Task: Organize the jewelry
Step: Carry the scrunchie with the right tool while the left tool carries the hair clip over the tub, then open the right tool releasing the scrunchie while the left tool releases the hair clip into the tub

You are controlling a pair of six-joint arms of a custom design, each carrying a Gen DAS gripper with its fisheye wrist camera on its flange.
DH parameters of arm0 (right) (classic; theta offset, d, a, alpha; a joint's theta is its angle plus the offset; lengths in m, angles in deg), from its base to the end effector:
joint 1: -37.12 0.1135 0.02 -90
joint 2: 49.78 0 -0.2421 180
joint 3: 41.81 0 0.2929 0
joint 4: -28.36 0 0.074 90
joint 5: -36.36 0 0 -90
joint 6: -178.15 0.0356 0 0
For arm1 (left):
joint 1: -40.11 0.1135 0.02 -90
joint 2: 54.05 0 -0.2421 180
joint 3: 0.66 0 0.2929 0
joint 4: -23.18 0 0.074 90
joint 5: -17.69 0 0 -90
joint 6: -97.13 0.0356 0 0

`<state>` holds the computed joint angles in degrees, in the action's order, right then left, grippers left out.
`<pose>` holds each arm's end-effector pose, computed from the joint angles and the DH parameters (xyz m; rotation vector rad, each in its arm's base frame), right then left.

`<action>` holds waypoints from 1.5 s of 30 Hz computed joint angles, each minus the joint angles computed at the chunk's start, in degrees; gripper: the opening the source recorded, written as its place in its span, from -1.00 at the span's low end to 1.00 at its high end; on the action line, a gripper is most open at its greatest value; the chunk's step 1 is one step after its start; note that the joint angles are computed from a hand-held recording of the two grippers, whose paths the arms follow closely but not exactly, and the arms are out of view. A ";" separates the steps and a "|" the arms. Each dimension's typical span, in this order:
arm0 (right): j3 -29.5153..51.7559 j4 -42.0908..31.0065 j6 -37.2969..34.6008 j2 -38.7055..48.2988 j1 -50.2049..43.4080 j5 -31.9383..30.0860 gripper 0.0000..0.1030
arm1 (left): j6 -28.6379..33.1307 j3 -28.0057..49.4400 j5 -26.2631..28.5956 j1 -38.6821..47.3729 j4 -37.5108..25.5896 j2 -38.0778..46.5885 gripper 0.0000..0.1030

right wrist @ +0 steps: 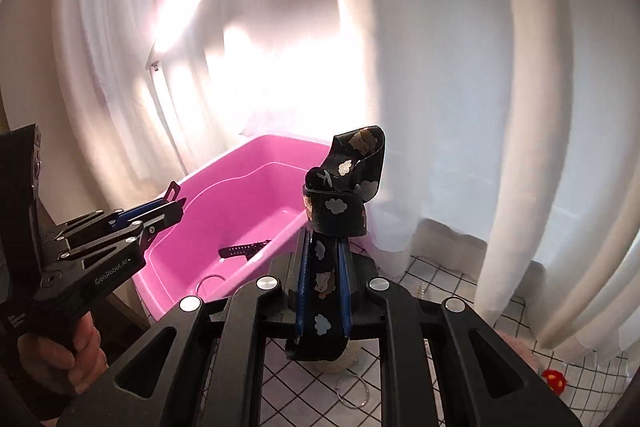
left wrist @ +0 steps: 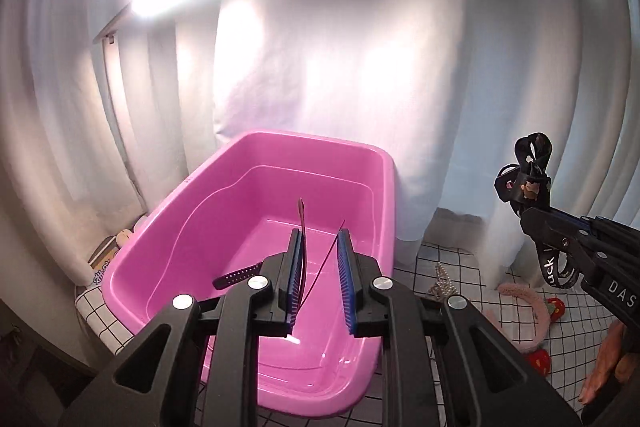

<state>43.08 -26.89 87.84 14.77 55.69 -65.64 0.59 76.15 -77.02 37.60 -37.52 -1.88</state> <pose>0.2629 0.0961 0.3716 -0.4778 2.1414 0.4086 0.2262 -0.0070 0.3624 -0.1232 2.1942 0.0019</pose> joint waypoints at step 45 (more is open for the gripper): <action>35.63 -6.70 6.14 43.68 13.15 12.50 0.17 | 8.21 6.06 5.95 21.91 -2.03 19.70 0.81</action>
